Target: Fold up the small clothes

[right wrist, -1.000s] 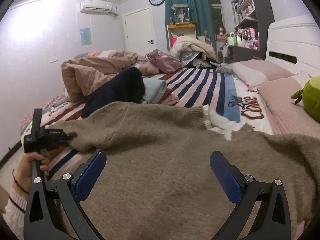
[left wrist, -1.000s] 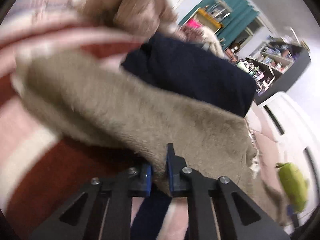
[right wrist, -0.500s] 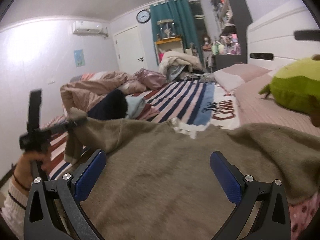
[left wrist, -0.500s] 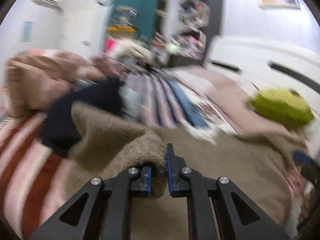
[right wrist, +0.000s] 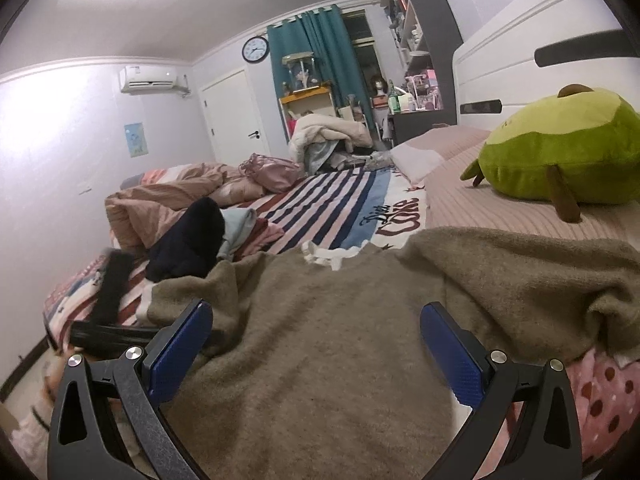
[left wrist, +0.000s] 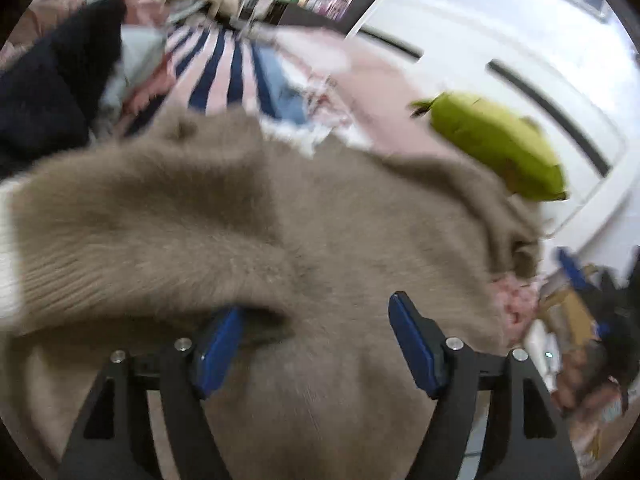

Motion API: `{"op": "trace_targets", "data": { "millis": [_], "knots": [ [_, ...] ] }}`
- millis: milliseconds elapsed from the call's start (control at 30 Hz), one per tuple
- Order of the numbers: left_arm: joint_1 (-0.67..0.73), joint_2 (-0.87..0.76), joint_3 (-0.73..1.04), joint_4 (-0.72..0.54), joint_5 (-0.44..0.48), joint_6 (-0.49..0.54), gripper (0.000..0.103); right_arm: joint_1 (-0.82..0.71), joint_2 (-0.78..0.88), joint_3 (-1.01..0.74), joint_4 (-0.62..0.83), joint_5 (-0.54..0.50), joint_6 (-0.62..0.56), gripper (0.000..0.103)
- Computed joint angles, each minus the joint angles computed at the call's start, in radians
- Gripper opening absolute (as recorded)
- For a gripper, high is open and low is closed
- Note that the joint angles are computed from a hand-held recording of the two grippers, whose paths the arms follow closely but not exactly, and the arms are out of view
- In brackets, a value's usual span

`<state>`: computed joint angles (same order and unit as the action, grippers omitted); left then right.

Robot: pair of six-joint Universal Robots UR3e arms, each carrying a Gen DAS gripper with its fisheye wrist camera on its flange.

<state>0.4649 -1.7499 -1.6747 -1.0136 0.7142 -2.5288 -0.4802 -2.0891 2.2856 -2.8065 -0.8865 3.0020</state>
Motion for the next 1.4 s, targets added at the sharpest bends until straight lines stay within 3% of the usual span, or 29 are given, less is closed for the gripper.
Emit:
{"op": "trace_targets", "data": {
  "millis": [167,267,433,600,633,733,800,833,933,1167,1267,1400],
  "knots": [
    [0.224,0.197,-0.117,-0.162,-0.126,0.124,0.075,0.113,0.089,-0.050,-0.059,-0.098,0.034,0.103],
    [0.301,0.198,-0.176,-0.020,-0.100,0.039,0.082,0.192,0.140,-0.084,-0.084,-0.165,0.050,0.103],
    [0.314,0.124,-0.190,0.141,-0.027,-0.033,0.082,0.316,0.211,-0.151,-0.082,-0.281,0.060,0.103],
    [0.280,0.016,-0.144,0.217,-0.027,-0.085,0.081,0.399,0.243,-0.182,-0.079,-0.374,0.057,0.103],
    [0.261,-0.005,-0.137,0.252,-0.024,-0.112,0.080,0.406,0.245,-0.188,-0.077,-0.379,0.059,0.103],
    [0.216,-0.046,-0.103,0.292,0.016,-0.163,0.055,0.406,0.244,-0.190,-0.076,-0.374,0.060,0.103],
    [0.202,-0.039,-0.101,0.288,0.031,-0.166,0.016,0.387,0.235,-0.180,-0.079,-0.351,0.059,0.103],
    [0.202,-0.033,-0.102,0.277,0.021,-0.160,0.011,0.369,0.225,-0.167,-0.082,-0.329,0.057,0.103],
    [0.196,0.044,-0.167,0.352,0.003,-0.175,0.009,0.296,0.188,-0.118,-0.093,-0.247,0.057,0.103],
    [0.052,0.156,-0.120,0.204,-0.070,-0.104,0.008,0.112,0.017,0.030,-0.063,-0.108,-0.035,0.103],
    [-0.068,0.124,-0.081,0.176,-0.072,-0.109,0.007,-0.035,-0.120,0.086,0.058,0.000,-0.110,0.103],
    [-0.219,0.031,-0.019,0.129,-0.068,-0.102,0.002,-0.276,-0.336,0.134,0.344,0.170,-0.241,0.103]
  ]
}}
